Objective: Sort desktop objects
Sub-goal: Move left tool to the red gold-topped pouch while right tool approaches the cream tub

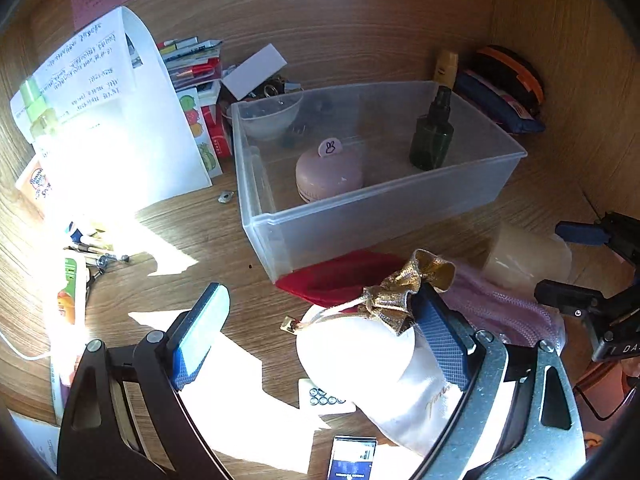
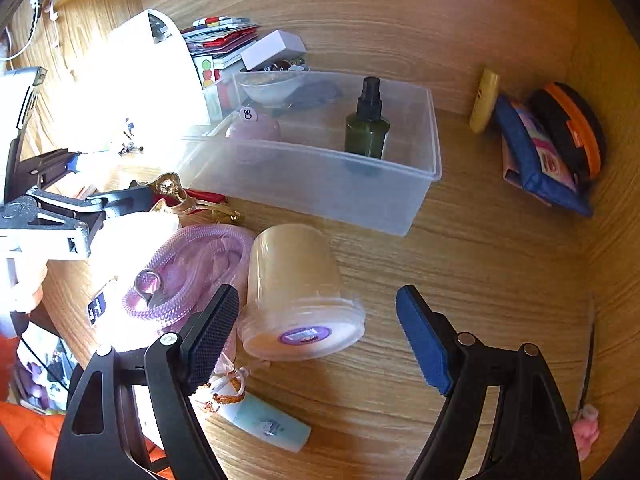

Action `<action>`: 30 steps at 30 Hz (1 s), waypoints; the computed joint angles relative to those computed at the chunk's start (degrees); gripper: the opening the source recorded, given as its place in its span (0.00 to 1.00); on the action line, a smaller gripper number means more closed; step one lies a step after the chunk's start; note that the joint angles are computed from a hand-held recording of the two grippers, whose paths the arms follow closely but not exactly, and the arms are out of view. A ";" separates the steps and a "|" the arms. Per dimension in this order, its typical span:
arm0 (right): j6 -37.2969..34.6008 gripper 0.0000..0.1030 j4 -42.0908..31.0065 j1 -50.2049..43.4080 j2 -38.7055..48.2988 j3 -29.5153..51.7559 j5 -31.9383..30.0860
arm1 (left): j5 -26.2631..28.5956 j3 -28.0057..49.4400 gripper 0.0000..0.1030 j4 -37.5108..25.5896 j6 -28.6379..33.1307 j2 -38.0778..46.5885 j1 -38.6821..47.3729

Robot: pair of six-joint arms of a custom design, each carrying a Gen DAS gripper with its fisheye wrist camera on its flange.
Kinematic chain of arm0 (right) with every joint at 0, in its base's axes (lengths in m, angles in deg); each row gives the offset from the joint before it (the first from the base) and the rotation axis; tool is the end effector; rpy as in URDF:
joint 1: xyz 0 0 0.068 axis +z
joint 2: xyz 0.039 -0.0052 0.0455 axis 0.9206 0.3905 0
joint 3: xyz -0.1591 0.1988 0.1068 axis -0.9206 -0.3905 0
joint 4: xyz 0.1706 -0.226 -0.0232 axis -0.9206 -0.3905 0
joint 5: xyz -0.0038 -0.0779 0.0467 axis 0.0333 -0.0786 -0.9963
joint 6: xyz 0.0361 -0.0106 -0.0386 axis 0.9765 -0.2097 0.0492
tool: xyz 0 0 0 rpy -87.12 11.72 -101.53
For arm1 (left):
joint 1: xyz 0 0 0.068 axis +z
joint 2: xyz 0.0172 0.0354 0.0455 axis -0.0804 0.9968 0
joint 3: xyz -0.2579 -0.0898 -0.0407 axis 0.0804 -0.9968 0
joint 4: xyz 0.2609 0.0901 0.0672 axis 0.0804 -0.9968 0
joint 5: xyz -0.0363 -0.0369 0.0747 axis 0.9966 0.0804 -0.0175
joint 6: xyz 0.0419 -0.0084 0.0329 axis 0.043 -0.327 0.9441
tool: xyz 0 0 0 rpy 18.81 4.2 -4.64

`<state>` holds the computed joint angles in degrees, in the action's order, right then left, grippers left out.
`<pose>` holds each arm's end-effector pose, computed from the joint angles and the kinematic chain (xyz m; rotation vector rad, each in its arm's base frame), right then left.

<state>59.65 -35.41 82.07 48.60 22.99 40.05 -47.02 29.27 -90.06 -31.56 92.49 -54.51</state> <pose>0.2257 0.0700 0.1384 -0.7449 2.4229 0.3308 0.1525 -0.1552 0.0759 0.0456 2.4930 0.0246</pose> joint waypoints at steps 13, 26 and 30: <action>1.04 0.76 0.44 -6.83 0.45 -1.17 -5.33 | -1.67 1.45 0.91 2.13 3.19 3.99 -3.91; -0.44 0.76 6.56 -5.79 9.86 1.60 -4.48 | 1.94 5.54 0.87 7.86 12.03 12.76 2.91; -0.05 0.73 9.22 -5.47 10.99 1.42 -4.71 | 4.02 3.98 0.59 10.32 12.31 11.69 4.20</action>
